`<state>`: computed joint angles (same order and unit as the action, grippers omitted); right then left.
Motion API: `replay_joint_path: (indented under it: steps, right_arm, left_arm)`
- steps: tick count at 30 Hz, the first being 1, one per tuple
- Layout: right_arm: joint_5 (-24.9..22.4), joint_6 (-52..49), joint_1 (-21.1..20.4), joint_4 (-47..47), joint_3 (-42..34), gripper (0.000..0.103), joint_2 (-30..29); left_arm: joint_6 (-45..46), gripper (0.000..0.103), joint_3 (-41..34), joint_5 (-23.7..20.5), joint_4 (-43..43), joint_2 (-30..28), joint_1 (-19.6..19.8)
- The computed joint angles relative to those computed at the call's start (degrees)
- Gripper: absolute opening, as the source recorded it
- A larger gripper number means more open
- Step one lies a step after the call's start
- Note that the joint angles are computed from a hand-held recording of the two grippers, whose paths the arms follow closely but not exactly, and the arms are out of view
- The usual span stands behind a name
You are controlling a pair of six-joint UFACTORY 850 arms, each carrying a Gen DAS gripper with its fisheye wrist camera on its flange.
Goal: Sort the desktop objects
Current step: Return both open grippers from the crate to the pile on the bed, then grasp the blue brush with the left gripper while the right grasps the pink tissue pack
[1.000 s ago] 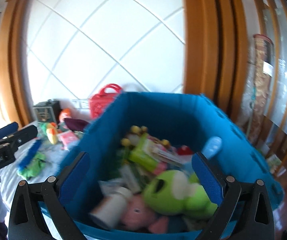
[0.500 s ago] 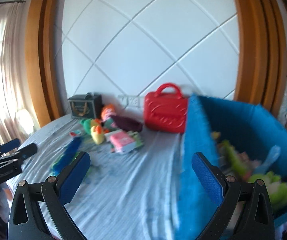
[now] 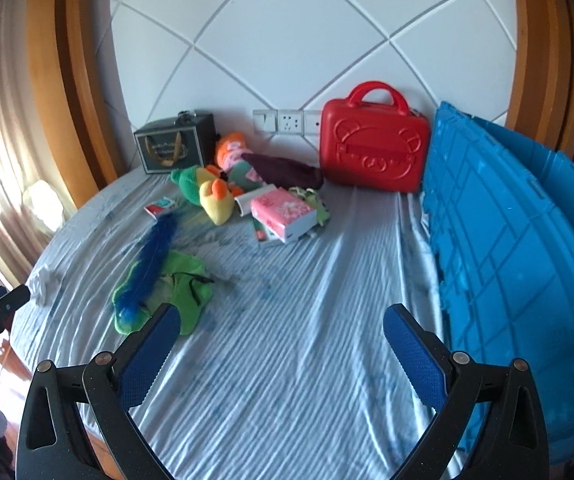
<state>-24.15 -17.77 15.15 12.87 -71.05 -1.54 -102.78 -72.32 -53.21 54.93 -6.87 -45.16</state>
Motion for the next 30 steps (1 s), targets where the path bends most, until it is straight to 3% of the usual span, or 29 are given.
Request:
replay_joint_path:
  steps: [9, 20, 30]
  right_arm:
    - [-6.69, -8.78, -2.6, 9.81, -9.46, 0.103, -12.59]
    - [-15.51, -3.48, -1.89, 4.96, -21.89, 0.103, -26.73]
    - [-17.59, 10.24, 0.1, -8.16, -32.1, 0.103, -34.11]
  left_arm:
    - [6.34, 0.079, -5.91, -0.11, -5.91, -5.69, 5.31]
    - [11.28, 0.079, -7.4, 2.8, -13.09, -9.83, 10.65]
    - [22.8, 0.079, -11.07, 13.18, -18.4, -14.9, 17.95]
